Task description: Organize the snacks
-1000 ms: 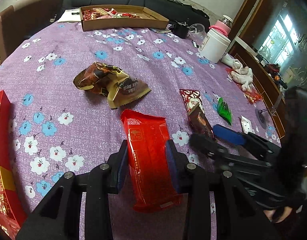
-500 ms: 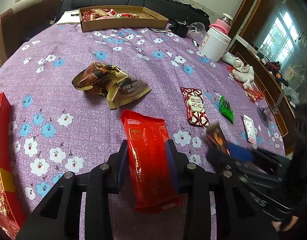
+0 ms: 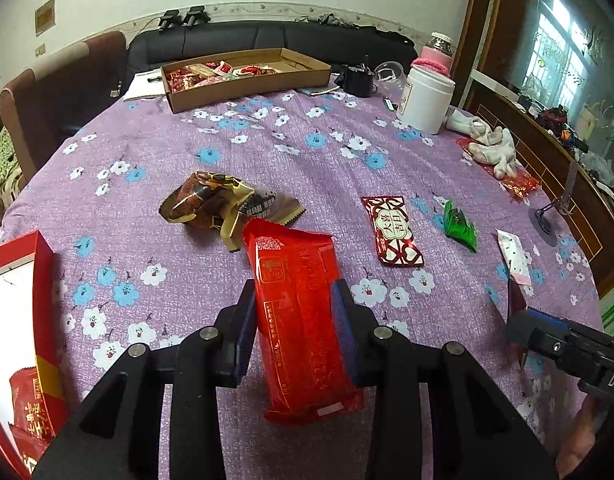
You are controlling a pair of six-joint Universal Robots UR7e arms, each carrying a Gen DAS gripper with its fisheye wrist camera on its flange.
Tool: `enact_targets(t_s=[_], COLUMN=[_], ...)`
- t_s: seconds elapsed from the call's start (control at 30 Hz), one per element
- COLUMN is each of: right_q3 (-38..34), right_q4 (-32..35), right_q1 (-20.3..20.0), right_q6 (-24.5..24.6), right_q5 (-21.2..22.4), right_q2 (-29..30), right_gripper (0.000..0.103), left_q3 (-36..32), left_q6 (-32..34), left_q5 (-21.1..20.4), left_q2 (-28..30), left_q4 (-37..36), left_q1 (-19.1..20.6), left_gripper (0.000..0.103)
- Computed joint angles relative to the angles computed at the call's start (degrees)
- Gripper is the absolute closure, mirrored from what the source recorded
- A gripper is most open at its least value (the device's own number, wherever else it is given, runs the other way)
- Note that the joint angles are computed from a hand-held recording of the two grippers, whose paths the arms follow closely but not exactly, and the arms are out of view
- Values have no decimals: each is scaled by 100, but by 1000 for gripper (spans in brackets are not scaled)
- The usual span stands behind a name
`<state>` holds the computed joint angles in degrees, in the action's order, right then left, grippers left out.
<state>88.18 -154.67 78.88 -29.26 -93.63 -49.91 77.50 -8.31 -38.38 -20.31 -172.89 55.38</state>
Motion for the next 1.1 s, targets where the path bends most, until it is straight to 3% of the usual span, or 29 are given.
enact_targets(t_s=[0.57,0.83,1.1], right_q3=[-5,37,210], right_q4=[-23,-51,-77], right_q1=[-8,-18,41], right_q6=[69,18,-102], right_q5=[10,125,239], right_q2=[27,-7,-79], right_gripper=[67,67,67], left_q3=[46,45,654], left_q6=[131,308,285], left_q5=[55,329,554], left_q2=[21,112,-129], left_q4=[-188,-475,-916], left_q1=[-65,-164,-366], left_gripper=[70,70,70])
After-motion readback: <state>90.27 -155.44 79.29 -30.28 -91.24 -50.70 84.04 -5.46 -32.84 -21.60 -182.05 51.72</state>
